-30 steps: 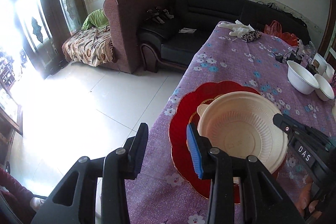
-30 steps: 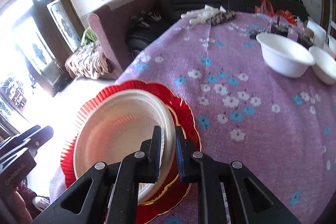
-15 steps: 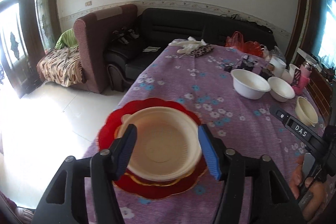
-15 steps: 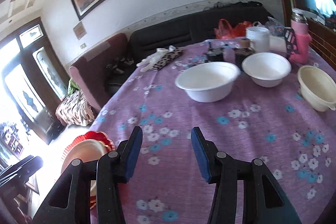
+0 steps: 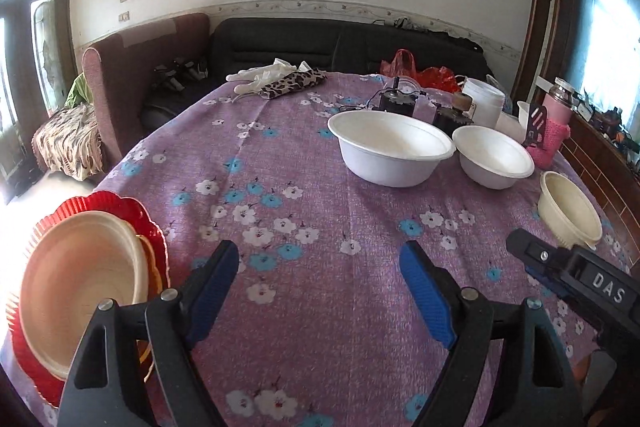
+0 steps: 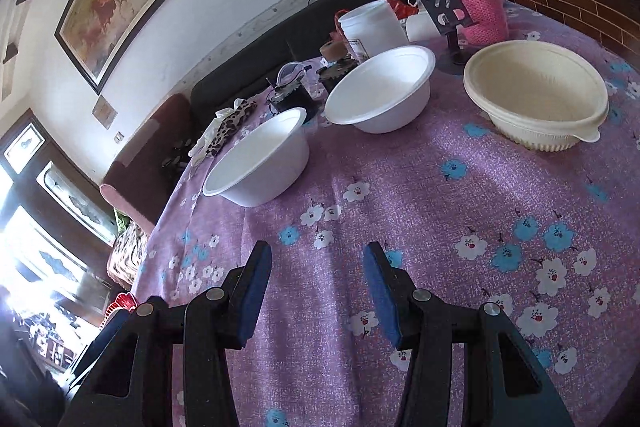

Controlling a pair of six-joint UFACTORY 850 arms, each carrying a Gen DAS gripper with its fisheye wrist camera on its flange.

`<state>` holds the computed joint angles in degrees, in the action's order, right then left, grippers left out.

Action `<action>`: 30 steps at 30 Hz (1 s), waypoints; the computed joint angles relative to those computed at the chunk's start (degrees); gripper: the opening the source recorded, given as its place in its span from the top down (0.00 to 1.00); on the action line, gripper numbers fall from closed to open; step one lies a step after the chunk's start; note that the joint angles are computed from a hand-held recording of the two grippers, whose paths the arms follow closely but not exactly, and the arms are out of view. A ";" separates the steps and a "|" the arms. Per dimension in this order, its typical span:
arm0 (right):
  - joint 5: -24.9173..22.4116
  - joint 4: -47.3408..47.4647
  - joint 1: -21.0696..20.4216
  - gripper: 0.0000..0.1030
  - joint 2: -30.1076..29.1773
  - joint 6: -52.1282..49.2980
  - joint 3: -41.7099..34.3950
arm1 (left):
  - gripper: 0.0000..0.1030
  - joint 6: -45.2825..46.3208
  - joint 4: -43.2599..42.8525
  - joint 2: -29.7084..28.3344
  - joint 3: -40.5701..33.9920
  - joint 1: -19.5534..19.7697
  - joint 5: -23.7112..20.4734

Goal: Organize plates and bowls
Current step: 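Move the left tool to the white foam bowl and grip its rim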

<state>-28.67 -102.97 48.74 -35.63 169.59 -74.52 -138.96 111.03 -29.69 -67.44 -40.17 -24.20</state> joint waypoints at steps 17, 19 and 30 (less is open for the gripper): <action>4.59 13.59 -2.89 0.49 -2.97 -14.77 -8.31 | 0.20 -15.97 16.43 -1.41 0.55 1.78 -1.15; 6.48 23.98 -4.51 0.49 -4.89 -26.74 -13.23 | 0.20 -15.79 15.06 -1.16 0.66 2.06 -1.01; 3.00 83.09 -11.71 0.49 -20.69 -84.31 -39.72 | 0.20 -20.33 14.52 -1.65 -0.45 4.44 3.19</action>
